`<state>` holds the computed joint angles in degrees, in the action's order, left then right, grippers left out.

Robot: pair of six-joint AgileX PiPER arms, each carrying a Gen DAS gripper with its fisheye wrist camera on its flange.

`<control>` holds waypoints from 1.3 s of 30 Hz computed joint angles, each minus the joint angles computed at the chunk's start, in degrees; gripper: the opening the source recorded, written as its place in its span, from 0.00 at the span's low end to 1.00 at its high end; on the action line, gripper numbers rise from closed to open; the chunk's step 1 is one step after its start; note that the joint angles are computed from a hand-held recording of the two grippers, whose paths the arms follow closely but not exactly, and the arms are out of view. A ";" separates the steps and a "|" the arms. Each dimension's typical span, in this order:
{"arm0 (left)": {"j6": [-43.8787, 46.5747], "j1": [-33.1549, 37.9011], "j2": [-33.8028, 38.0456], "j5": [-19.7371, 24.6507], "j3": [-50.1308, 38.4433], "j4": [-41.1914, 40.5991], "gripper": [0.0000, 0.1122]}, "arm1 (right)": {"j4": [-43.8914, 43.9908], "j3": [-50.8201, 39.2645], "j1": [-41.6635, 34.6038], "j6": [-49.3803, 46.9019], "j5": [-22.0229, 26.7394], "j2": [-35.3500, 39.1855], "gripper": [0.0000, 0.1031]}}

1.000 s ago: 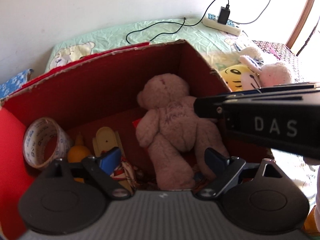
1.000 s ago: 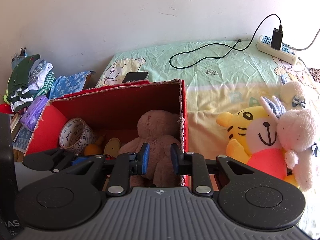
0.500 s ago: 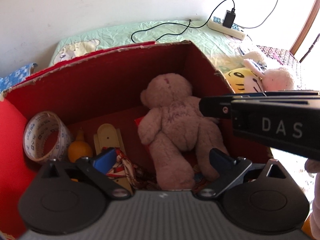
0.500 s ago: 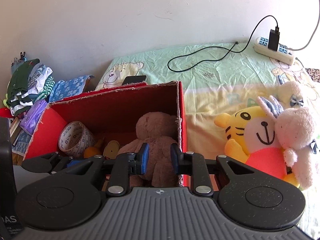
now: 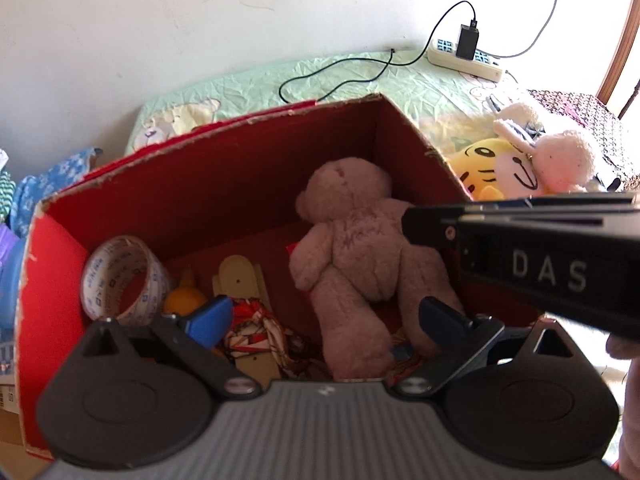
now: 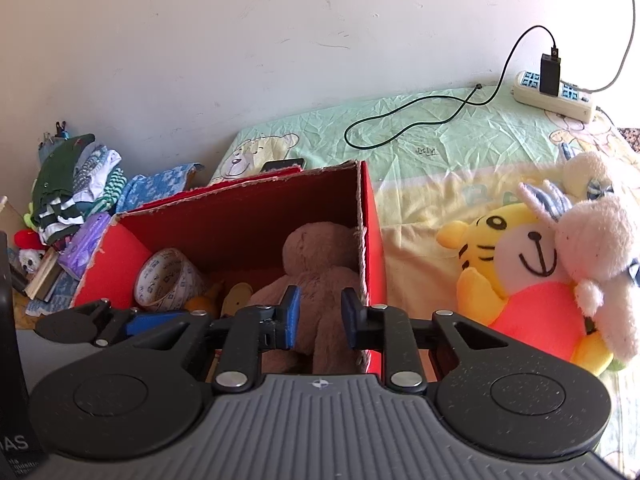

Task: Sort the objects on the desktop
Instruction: 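Lower the teddy bear into the red box and open the right gripper, then move the right tool back to the yellow tiger plush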

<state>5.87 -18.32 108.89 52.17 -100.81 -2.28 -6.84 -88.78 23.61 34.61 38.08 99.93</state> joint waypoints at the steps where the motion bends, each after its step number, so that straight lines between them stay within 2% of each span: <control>1: -0.51 -0.08 -0.59 -0.27 0.76 0.34 0.89 | 1.08 0.74 -0.34 -0.24 -0.58 -0.49 0.24; 6: -3.60 -0.67 -0.42 1.94 -0.46 2.09 0.88 | 6.06 4.40 -1.96 -2.42 -4.00 -3.19 0.25; 10: -3.51 0.12 0.07 5.35 -2.93 -0.49 0.89 | 11.91 7.73 -3.22 -7.57 -7.00 -5.56 0.25; 14: -6.39 -1.76 -2.78 2.75 0.46 2.06 0.89 | 24.55 11.39 -6.39 -19.00 -9.46 -7.76 0.26; 18: -9.25 -3.92 -5.09 1.32 2.20 3.28 0.88 | 37.16 14.22 -10.34 -32.38 -8.58 -9.60 0.26; 22: -13.69 -7.74 -6.91 -0.27 3.28 6.19 0.88 | 51.73 18.16 -16.75 -47.87 -5.12 -12.44 0.30; 26: -17.20 -11.99 -6.78 -0.92 2.72 6.97 0.88 | 59.82 21.47 -24.68 -57.74 0.35 -14.79 0.33; 32: -22.51 -18.59 -3.56 -1.91 -0.08 8.76 0.87 | 63.02 23.86 -37.24 -65.16 8.14 -15.34 0.34; 34: -26.63 -21.08 -2.22 -2.53 -0.72 13.21 0.89 | 63.53 23.63 -40.82 -66.91 10.36 -14.66 0.34; 37: -27.54 -22.38 0.55 -0.56 -4.07 11.36 0.87 | 64.49 22.22 -44.79 -69.30 13.81 -12.90 0.34; 39: -29.93 -23.77 1.53 -0.49 -4.87 13.59 0.87 | 65.30 20.68 -45.93 -71.04 15.54 -11.48 0.34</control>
